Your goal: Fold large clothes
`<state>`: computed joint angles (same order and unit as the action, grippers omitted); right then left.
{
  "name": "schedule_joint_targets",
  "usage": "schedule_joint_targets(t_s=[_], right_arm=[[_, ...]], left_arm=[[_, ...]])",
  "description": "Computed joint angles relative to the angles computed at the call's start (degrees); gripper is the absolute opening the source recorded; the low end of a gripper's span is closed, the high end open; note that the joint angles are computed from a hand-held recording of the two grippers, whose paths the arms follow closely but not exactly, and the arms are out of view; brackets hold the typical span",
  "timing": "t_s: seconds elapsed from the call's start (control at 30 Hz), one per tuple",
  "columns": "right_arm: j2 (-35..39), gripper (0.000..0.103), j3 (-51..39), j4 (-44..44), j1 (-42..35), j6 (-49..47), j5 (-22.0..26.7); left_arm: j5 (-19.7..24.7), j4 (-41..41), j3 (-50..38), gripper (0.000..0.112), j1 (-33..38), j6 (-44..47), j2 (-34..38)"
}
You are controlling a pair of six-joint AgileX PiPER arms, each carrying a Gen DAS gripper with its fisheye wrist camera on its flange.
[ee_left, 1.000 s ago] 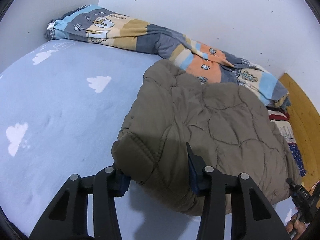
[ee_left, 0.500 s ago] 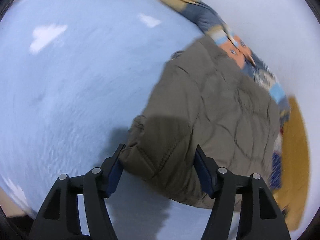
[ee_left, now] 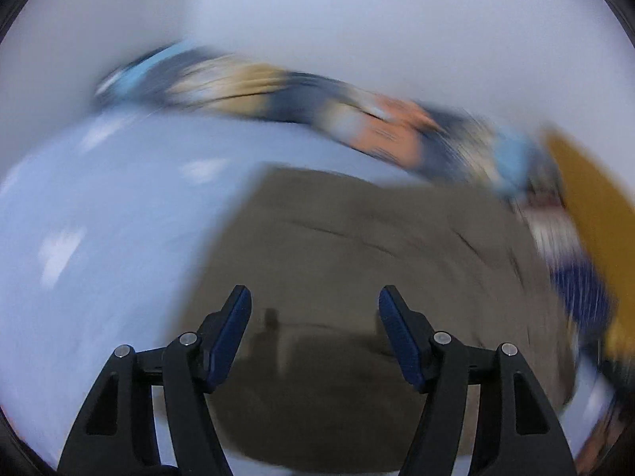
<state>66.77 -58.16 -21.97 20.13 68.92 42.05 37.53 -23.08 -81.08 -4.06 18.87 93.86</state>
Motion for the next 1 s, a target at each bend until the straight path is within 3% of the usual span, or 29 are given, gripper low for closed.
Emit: schedule_joint_targets(t_s=[0.03,0.13,0.2,0.23,0.3,0.43,0.63,0.9,1.0], right_arm=[[4.03,0.055,-3.19,-2.46,2.60,-0.26,0.39],[15.58,0.053,-12.30,-6.26,6.61,-3.47,1.71],[21.25,0.052,-16.56,-6.52,7.15,-6.53,2.86],[24.99,0.052,-19.96,-7.08,7.80,-8.60,5.68],[27.57,0.052,-21.22,-7.87,7.85,-10.04,7.49],[31.58,0.053,-23.58,-6.25,6.80,-13.75,8.20],[23.05,0.052,-18.18,-7.28,6.85,-9.02,7.66],[13.00,0.052,-10.25,-13.23,10.92,2.10,20.66],[10.96,0.052,-5.79,-7.84,7.49,1.79,17.85]], left_arm=[[-3.31,3.32,1.68,0.066,-4.32,0.38,-0.41],[-7.09,12.50,2.40,0.066,-11.74,-3.20,1.24],[-7.11,19.07,0.06,0.067,-14.28,-8.95,4.60],[-5.54,19.15,-1.99,0.071,-14.09,-9.70,6.80],[-3.36,19.14,-4.54,0.075,-13.73,-10.05,9.74],[-4.29,23.16,-4.45,0.076,-15.21,-14.27,10.22],[-4.76,18.90,-1.24,0.076,-12.50,-10.34,5.84],[-5.82,16.68,4.62,0.076,-7.53,-5.73,1.48],[-5.12,15.77,4.51,0.076,-6.41,-4.48,3.11]])
